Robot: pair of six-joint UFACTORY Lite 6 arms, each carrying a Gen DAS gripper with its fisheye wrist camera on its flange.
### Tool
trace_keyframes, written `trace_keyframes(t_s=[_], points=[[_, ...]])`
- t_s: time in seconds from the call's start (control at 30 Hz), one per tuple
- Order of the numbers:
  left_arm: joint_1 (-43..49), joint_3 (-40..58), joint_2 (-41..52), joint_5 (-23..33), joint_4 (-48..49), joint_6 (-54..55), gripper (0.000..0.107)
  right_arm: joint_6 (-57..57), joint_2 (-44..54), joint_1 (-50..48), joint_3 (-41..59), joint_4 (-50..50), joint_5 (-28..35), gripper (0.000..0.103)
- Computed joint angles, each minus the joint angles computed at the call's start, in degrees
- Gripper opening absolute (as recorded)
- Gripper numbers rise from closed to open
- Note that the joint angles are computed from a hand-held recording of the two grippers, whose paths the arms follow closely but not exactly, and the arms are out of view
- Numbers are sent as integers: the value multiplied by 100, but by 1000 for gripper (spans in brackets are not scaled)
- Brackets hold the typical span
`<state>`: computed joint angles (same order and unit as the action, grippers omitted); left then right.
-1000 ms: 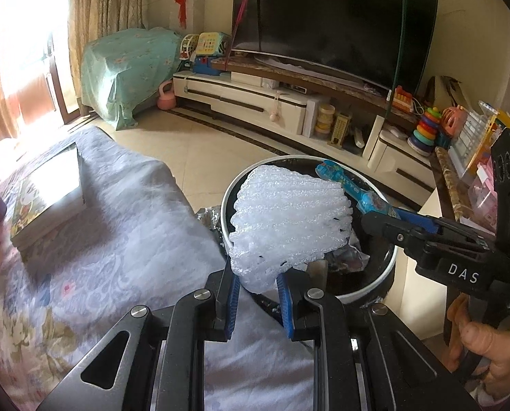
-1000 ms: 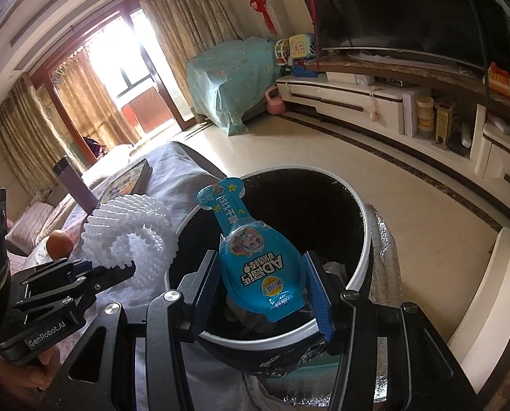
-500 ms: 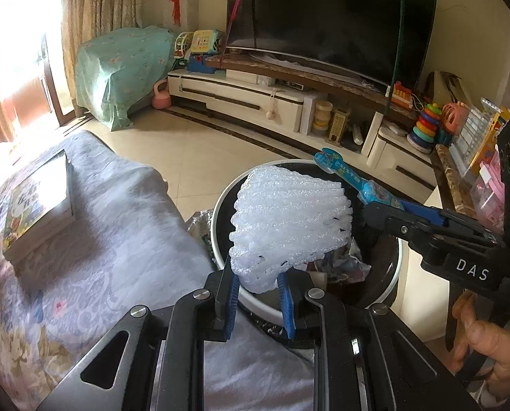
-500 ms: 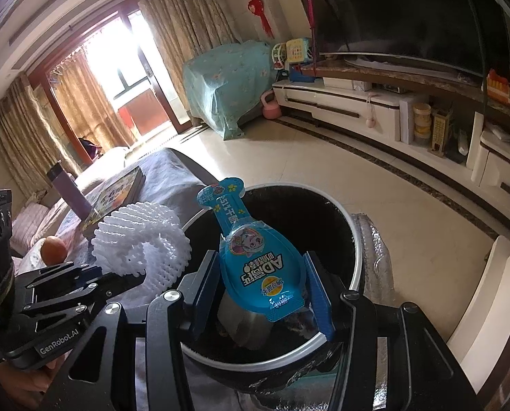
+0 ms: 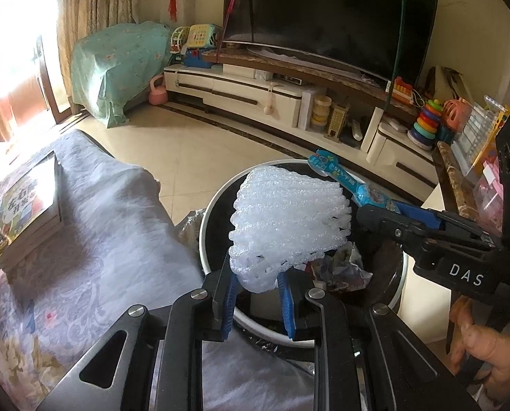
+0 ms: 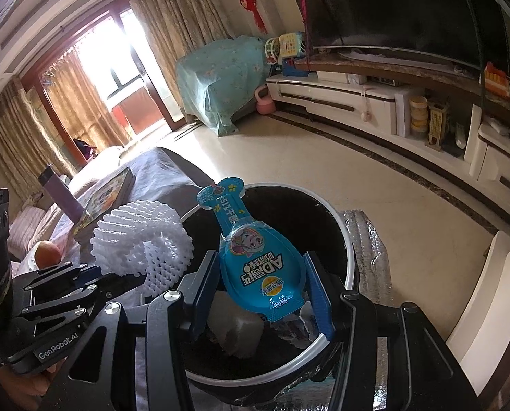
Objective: Collect trash
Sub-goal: 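Open both grippers to drop the foam net and bottle into the bin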
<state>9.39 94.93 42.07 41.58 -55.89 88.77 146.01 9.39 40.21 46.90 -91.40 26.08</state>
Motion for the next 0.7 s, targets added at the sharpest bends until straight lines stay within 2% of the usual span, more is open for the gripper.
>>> trace_keyframes(t_s=[0.37,0.47,0.53,0.6,0.7], points=[[-123,199,164,-37,159,-249,24,101,96,-96,50,-47,-105,50],[-133,189,150,-48,136,-263,39,122,92,-170,37,-109,-160,52],[-140,27,38,-136,28,-121,54,123,124,-215,74,-124,-228,52],[-113,-176,-102,-203,-112,89,56,288,76,-274,22,-282,-315,54],[14,-435,-275,-230,-282,305,62,261,-18,-150,-43,-142,-154,68]])
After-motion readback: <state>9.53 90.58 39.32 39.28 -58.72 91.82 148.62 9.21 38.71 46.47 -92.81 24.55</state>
